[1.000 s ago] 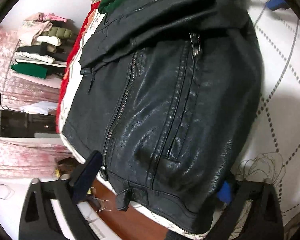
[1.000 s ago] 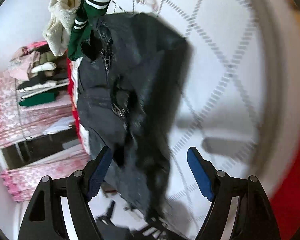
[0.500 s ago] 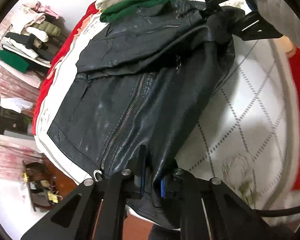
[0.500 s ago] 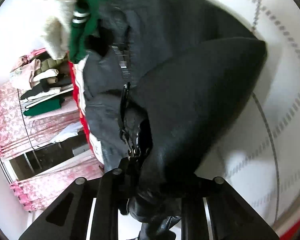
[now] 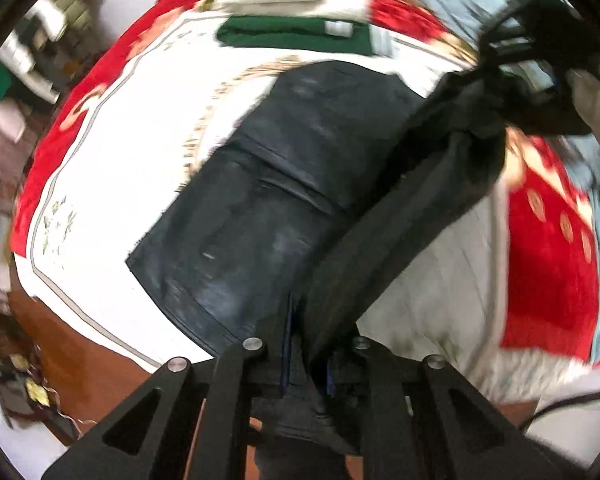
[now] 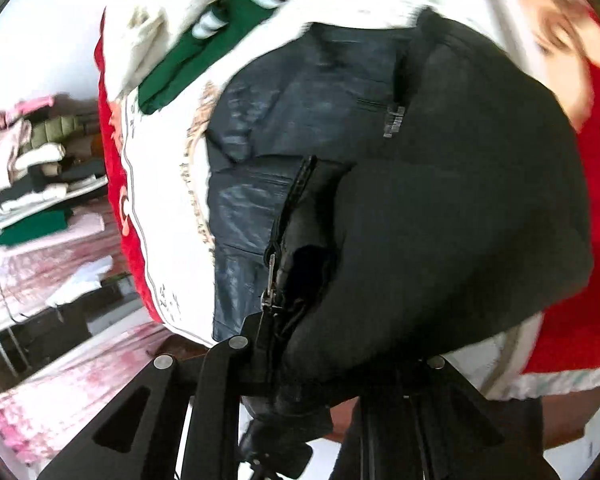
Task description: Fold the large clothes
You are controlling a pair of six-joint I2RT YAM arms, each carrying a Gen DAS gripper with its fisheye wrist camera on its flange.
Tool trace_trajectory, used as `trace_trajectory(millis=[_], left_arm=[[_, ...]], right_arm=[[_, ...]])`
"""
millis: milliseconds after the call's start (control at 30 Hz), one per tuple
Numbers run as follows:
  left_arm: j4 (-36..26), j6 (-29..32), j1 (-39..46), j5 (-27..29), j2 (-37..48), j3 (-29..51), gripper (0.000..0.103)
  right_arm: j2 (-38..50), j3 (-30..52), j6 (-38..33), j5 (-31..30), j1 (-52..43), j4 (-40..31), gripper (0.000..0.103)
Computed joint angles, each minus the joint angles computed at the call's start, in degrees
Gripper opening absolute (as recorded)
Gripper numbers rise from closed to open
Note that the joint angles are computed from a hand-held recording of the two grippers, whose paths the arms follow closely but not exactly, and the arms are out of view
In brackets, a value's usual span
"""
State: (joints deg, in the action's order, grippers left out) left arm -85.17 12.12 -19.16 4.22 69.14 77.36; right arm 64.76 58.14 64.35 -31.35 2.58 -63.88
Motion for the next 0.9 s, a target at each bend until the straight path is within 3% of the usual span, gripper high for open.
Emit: trace_trajectory(millis=[100, 233, 300, 333, 367, 400, 467, 567, 667, 767, 833, 867, 900], left_arm=[[6.3, 5.6, 10.2, 2.5, 7.4, -0.4, 0.015], [12.5, 7.2, 17.8, 3.4, 18.2, 0.8, 0.018], [14.0, 7.7, 22.0, 4.0, 23.3, 3.3, 0.032], [14.5, 7.9, 23.4, 4.2, 24.2, 4.0, 0.052], [14.7, 8.3, 25.3, 4.5, 25.4, 5.5, 0.074], [14.5, 9.0, 27.0, 5.1, 26.4, 6.9, 0.079], [13.4, 10.1, 28.9, 5.8, 27.0, 9.1, 0.08], [11.2, 10.4, 29.8, 7.0, 26.4, 11.6, 0.08], [11.2, 8.6, 27.6, 7.3, 26.5, 12.5, 0.08], [14.3, 4.4, 21.7, 6.1, 25.8, 10.4, 0.081], [16.1, 1.0, 18.1, 5.5, 26.9, 10.4, 0.082], [17.0, -0.7, 16.6, 4.9, 27.3, 10.1, 0.082], [18.4, -3.1, 14.6, 3.8, 27.9, 9.7, 0.082]], right_arm=[[14.0, 8.9, 3.2, 3.9, 6.2, 6.1, 0.022], [33.2, 21.3, 4.2, 8.8, 11.1, 10.2, 0.027], [42.5, 26.2, 4.2, 8.7, 12.1, 13.2, 0.042], [45.1, 27.1, 4.0, 8.1, 12.1, 13.9, 0.048], [47.8, 27.9, 4.8, 7.3, 12.1, 17.3, 0.062], [48.7, 26.7, 5.5, 5.7, 11.9, 22.1, 0.067], [48.5, 25.5, 6.8, 2.4, 11.4, 28.4, 0.067], [41.3, 20.4, 6.8, 0.3, 10.7, 35.7, 0.067], [32.1, 19.9, 1.9, 8.1, 10.2, 26.1, 0.067], [28.3, 19.2, -3.0, 14.4, 8.2, 15.8, 0.067], [28.7, 14.9, -4.3, 11.6, 4.8, 17.9, 0.058], [30.2, 13.6, -4.9, 10.4, 3.4, 19.8, 0.046], [32.8, 13.8, -6.3, 9.8, 2.5, 21.6, 0.042]])
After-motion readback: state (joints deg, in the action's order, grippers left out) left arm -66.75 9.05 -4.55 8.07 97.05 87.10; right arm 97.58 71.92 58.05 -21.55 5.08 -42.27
